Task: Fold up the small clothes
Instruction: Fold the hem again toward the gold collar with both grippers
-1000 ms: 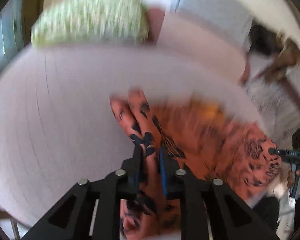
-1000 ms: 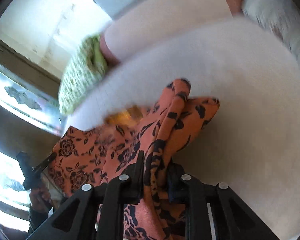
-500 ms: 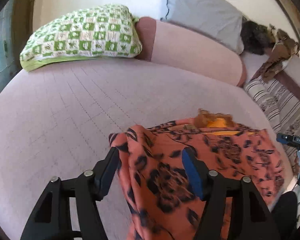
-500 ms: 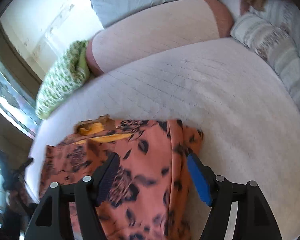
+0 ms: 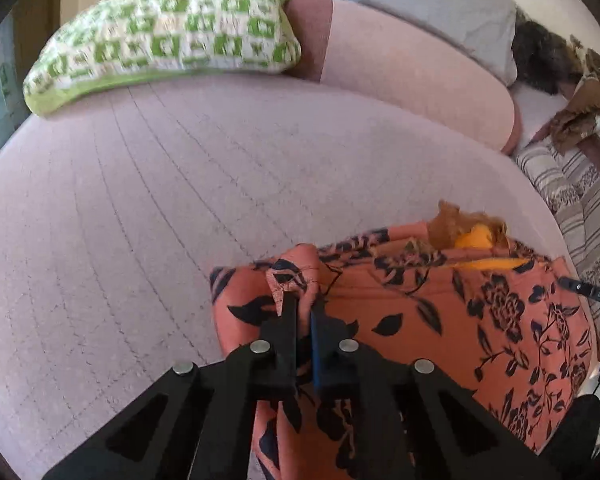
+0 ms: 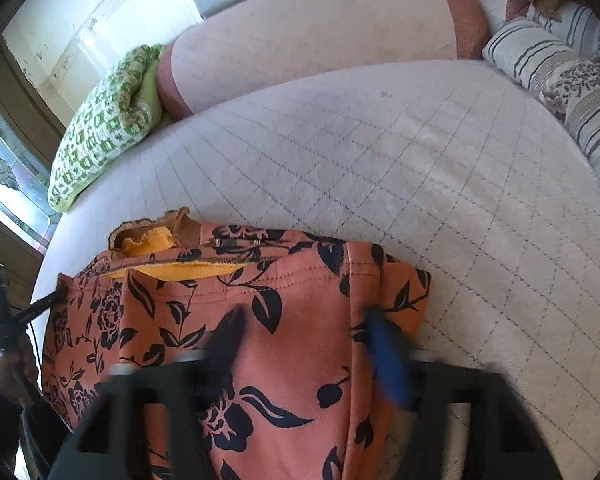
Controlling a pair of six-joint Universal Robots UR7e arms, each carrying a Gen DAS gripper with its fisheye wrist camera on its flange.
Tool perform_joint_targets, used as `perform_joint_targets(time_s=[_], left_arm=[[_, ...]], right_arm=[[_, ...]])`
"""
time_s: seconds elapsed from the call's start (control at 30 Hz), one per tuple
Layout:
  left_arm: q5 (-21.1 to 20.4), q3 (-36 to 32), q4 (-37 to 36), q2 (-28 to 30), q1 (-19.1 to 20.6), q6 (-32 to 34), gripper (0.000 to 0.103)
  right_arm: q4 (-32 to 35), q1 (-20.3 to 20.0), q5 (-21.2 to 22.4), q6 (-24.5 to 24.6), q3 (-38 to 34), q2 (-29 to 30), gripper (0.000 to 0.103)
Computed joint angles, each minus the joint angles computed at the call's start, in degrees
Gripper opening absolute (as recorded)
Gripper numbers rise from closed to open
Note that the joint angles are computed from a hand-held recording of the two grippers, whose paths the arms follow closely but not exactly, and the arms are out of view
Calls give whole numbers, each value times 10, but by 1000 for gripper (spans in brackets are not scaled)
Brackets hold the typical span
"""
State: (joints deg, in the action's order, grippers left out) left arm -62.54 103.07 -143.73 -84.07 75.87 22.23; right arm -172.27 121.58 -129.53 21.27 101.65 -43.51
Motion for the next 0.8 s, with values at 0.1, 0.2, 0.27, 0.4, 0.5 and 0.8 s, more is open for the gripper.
perform_joint_targets(time_s=[0.1, 0.2, 0.27, 0.4, 0.5, 0.8], left_arm=[[4, 27, -62, -29, -24, 21, 4], [7, 27, -68, -32, -26, 20, 4], [22, 8, -40, -6, -16, 0, 4], [26, -9, -19, 12, -5, -33, 6], [24, -15, -7, 8, -11, -39, 7], [17, -52, 37, 17, -8, -51, 9]], right_arm=[[-16, 14, -16, -23, -2, -4, 8], [-69, 23, -49, -25, 10, -8, 7], [-67, 3, -51, 12, 22, -7, 8], [-154, -26, 38, 22, 70, -17, 12], [-236, -33, 63, 37, 106, -32, 42], [-174, -67, 124, 43, 83, -31, 58]])
